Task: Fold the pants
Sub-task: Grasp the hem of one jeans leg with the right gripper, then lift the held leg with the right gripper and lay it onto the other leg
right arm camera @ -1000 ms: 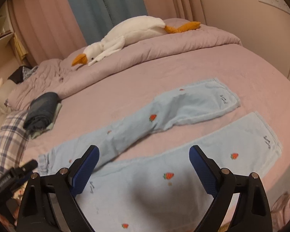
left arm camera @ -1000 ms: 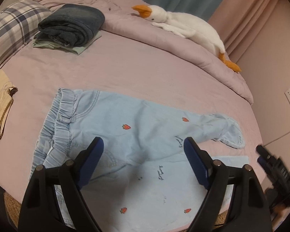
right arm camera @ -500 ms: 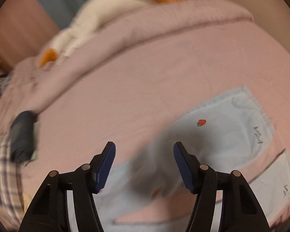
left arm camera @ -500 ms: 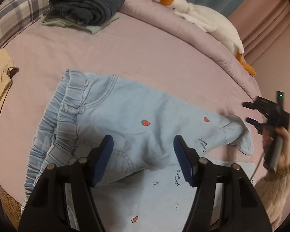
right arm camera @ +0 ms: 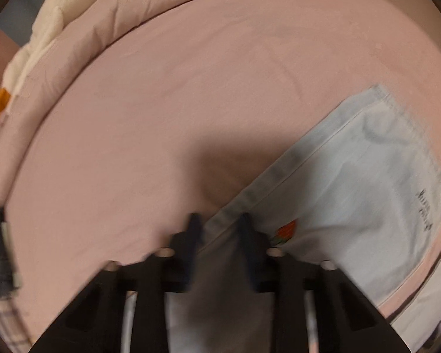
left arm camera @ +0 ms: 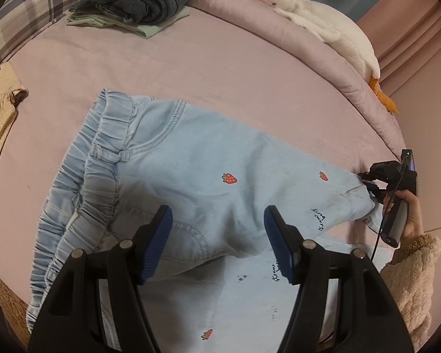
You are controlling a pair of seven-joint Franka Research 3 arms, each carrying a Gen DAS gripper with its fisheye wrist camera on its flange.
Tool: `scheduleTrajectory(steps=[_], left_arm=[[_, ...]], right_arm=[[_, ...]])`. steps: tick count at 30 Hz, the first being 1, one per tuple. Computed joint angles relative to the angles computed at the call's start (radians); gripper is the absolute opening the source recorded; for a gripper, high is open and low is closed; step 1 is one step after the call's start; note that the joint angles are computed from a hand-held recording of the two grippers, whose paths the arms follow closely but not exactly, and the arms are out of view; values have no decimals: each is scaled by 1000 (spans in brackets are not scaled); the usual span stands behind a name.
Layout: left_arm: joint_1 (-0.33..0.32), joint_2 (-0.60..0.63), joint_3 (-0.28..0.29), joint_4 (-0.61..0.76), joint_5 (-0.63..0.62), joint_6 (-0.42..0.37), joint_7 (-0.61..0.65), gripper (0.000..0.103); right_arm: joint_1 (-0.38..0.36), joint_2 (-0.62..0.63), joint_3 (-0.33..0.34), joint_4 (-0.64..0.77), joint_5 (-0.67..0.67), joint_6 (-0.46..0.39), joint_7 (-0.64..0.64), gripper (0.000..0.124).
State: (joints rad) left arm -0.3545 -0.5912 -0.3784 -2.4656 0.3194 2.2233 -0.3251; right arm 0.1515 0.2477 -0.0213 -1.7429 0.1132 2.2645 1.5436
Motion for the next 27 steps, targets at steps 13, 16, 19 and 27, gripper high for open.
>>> scheduleTrajectory(steps=[13, 16, 19, 27], left_arm=[[39, 32, -12, 60, 51, 72, -43, 63], [48, 71, 2, 84, 55, 98, -33, 64], [48, 138, 36, 113, 36, 140, 22, 63], [64, 322, 87, 240, -35, 84, 171, 64]], right_arm=[[-84, -577, -132, -519, 649, 88, -706, 10], [-116, -671, -182, -601, 683, 31, -776, 10], [-154, -686, -211, -639, 667, -34, -788, 10], [-201, -644, -186, -631, 640, -72, -771, 10]])
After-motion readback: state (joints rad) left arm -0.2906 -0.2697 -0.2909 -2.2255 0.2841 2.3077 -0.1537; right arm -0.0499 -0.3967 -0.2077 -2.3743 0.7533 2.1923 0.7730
